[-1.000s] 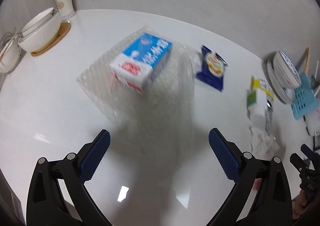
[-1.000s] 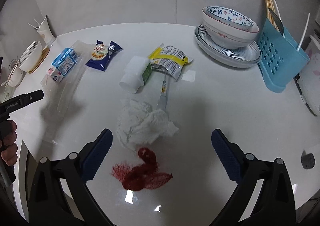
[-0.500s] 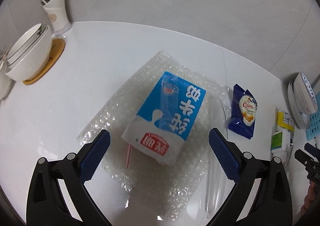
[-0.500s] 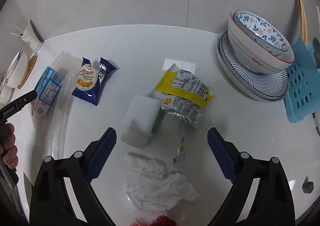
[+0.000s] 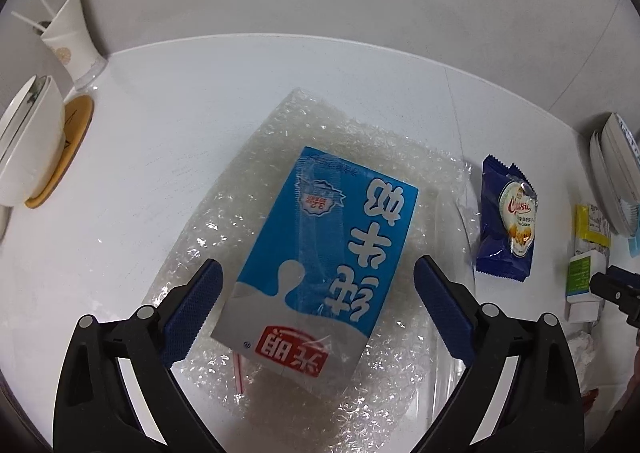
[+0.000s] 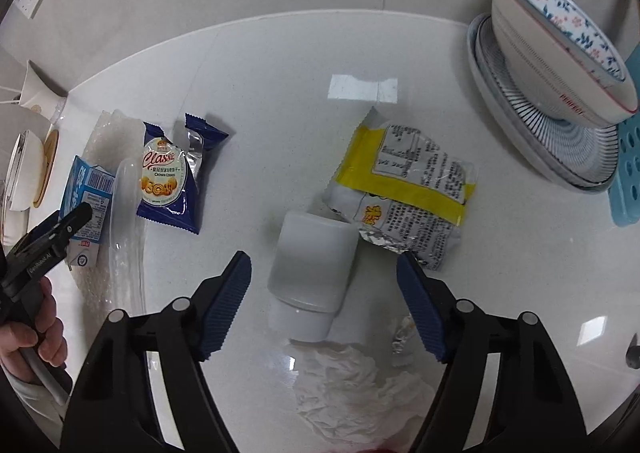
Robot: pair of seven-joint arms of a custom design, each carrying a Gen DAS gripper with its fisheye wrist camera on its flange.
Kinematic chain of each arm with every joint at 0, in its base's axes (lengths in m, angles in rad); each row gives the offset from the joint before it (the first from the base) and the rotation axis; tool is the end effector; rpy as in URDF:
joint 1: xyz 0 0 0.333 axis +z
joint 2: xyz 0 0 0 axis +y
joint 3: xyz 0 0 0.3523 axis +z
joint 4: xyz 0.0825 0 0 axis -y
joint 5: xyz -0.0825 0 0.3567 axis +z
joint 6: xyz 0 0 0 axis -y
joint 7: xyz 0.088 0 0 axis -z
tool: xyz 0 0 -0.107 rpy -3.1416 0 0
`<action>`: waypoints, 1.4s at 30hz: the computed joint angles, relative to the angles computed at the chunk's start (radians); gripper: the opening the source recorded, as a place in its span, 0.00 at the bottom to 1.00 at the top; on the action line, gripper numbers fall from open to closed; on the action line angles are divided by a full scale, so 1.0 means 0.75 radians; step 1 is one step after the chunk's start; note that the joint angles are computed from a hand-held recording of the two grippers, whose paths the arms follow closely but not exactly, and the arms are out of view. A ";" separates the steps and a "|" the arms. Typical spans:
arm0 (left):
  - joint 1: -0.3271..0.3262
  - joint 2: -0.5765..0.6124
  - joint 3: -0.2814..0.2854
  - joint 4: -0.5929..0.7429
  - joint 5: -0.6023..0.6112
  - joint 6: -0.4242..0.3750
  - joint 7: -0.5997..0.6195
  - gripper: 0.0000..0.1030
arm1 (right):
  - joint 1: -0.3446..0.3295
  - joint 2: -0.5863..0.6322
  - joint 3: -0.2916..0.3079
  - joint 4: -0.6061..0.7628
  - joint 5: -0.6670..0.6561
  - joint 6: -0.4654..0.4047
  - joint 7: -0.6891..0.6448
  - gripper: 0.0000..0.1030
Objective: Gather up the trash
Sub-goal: 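Grasp the blue milk carton with the left tool while the right tool grasps the white cup, then carry the milk carton and white cup down over the wastebasket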
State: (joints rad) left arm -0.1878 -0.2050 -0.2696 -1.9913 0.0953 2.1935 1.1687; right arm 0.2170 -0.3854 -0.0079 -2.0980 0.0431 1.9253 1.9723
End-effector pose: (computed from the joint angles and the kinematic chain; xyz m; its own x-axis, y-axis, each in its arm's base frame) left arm 0.4447 -0.2302 0.6319 -0.1039 -0.9945 0.0150 -0.9077 0.0887 -0.4101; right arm 0.4078 0.0889 0.6358 -0.1890 -0.9741 -0.1243 -0.9619 0.2091 -0.1761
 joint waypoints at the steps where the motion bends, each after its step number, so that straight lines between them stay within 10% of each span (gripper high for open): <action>1: 0.003 0.016 0.002 0.011 0.004 -0.006 0.004 0.83 | 0.000 0.009 0.000 0.005 0.005 -0.005 0.005 0.65; 9: -0.006 0.038 -0.004 0.043 0.035 -0.063 -0.056 0.70 | 0.005 0.081 -0.007 0.048 0.074 -0.072 0.008 0.42; 42: -0.004 -0.368 -0.086 -0.112 -0.051 -0.164 -0.232 0.60 | 0.039 -0.206 0.032 0.018 -0.048 -0.117 -0.030 0.41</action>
